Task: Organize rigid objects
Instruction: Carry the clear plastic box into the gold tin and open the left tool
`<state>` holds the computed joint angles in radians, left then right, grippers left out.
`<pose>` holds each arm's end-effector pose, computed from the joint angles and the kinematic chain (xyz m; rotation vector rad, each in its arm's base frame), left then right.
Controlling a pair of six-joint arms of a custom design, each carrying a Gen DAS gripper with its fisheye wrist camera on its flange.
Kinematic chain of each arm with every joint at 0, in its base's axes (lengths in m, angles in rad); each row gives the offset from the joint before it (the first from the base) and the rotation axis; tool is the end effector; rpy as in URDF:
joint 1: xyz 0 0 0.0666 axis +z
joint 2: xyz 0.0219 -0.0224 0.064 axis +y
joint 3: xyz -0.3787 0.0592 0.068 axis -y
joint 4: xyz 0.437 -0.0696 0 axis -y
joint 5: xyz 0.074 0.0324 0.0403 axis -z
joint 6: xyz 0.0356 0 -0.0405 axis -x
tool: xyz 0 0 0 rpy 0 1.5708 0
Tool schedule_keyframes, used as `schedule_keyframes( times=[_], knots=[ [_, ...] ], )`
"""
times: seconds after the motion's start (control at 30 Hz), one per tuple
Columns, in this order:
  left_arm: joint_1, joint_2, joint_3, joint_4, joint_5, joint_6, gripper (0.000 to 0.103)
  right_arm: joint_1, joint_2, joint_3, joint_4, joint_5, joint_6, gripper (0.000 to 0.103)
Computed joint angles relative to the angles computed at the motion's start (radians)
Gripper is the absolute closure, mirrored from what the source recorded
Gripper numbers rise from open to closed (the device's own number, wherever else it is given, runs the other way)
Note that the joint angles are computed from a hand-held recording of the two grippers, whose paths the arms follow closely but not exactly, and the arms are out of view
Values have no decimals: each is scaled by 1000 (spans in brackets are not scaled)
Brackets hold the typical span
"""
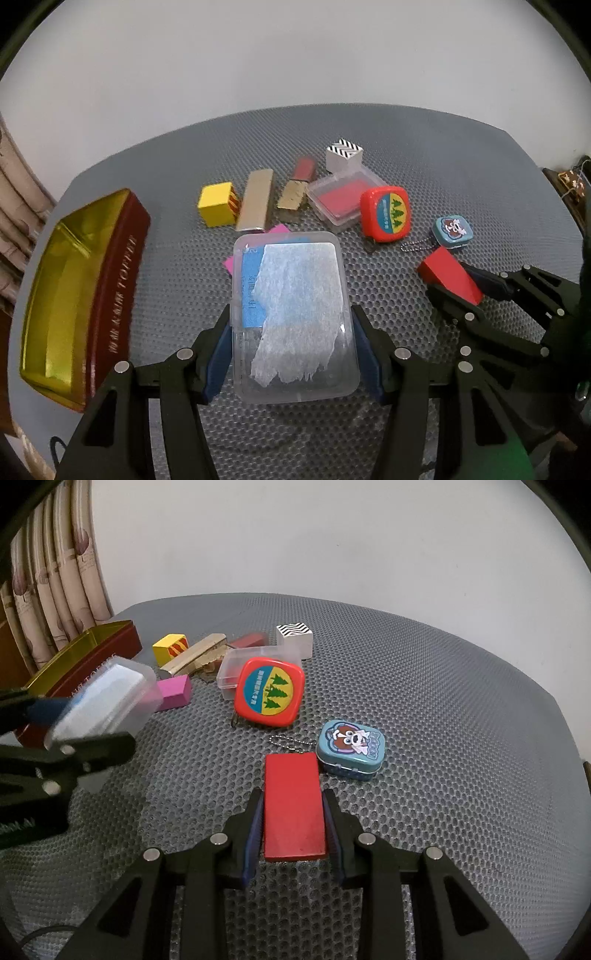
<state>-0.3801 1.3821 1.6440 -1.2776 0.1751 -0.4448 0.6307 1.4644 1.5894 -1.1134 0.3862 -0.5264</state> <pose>0.4591 -0.1905 0.5357 1.0910 2.3329 -0.2021 0.4455 0.3082 0.4794 0.0157 2.4553 0.0004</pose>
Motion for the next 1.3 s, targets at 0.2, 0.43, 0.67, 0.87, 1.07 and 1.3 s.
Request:
schedule_keyframes(
  times=[0.2, 0.43, 0.67, 0.87, 1.07, 1.3],
  knots=[
    [31, 56, 81, 17, 17, 2, 48, 0, 2, -1, 3, 0, 0, 72],
    [100, 127, 213, -22, 24, 13, 48, 0, 1, -2, 1, 3, 2, 72],
    [188, 267, 403, -81, 5, 69, 48, 0, -3, -5, 1, 4, 2, 72],
    [256, 379, 535, -116, -44, 88, 48, 0, -2, -5, 1, 3, 2, 72],
    [292, 461, 607, -162, -75, 76, 48, -1, -2, -5, 1, 5, 4, 72],
    [319, 525, 653, -212, -102, 46, 48, -1, 0, -4, 0, 7, 5, 72]
  ],
)
